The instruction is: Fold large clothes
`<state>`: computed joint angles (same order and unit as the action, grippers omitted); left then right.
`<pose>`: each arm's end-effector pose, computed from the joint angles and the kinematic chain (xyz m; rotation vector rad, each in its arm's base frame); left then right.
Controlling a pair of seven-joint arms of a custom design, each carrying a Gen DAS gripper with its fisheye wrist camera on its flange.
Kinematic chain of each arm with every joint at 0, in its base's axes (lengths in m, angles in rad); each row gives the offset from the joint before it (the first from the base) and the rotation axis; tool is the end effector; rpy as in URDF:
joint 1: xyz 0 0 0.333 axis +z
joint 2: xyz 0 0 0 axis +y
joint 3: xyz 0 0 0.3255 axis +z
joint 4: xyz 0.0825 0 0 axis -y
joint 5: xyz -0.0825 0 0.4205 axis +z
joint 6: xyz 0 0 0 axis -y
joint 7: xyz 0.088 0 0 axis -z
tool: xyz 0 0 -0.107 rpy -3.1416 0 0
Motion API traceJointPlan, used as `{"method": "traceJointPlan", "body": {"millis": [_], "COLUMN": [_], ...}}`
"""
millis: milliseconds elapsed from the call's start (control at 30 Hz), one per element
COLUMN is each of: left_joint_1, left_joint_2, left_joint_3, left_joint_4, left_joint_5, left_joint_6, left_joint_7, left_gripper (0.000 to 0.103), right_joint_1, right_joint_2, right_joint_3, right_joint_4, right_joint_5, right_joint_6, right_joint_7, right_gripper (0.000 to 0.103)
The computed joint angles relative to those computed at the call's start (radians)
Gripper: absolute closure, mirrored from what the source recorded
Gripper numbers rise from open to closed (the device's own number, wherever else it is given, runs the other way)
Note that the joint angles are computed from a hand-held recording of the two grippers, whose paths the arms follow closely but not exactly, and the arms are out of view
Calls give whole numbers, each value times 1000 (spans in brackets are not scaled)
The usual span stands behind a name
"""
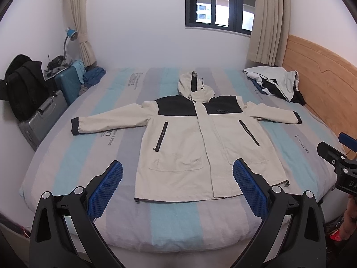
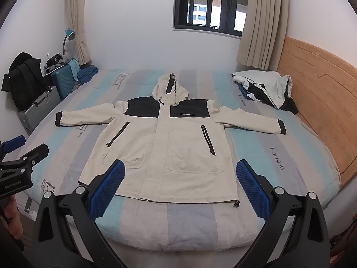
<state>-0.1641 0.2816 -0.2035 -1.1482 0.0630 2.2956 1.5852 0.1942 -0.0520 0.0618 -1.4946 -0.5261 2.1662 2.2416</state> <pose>0.6741 -0.2262 0.7644 -1.3994 2.0390 -0.9340 0.5929 0.1363 0.7813 -1.4862 1.9748 -0.9546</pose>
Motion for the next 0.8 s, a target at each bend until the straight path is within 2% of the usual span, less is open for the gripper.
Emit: {"method": "traceJointPlan", "body": {"millis": [567, 800], "left_joint_1": [1, 15], "left_joint_2": [32, 107], "left_joint_3": [1, -4], "left_joint_4": [49, 181], "left_joint_5": [3, -33], "left_joint_6": [-26, -104], "left_joint_7": [14, 63], "left_gripper": [6, 6], "right_joint_1": [0, 25], "right_joint_2": [3, 65], "right_joint_3": [1, -1], "right_joint_4": [-1, 98], "right_joint_5": [0, -1], "right_joint_6": [0, -76], "right_joint_7": [-2, 4], "right_gripper": [7, 7]}}
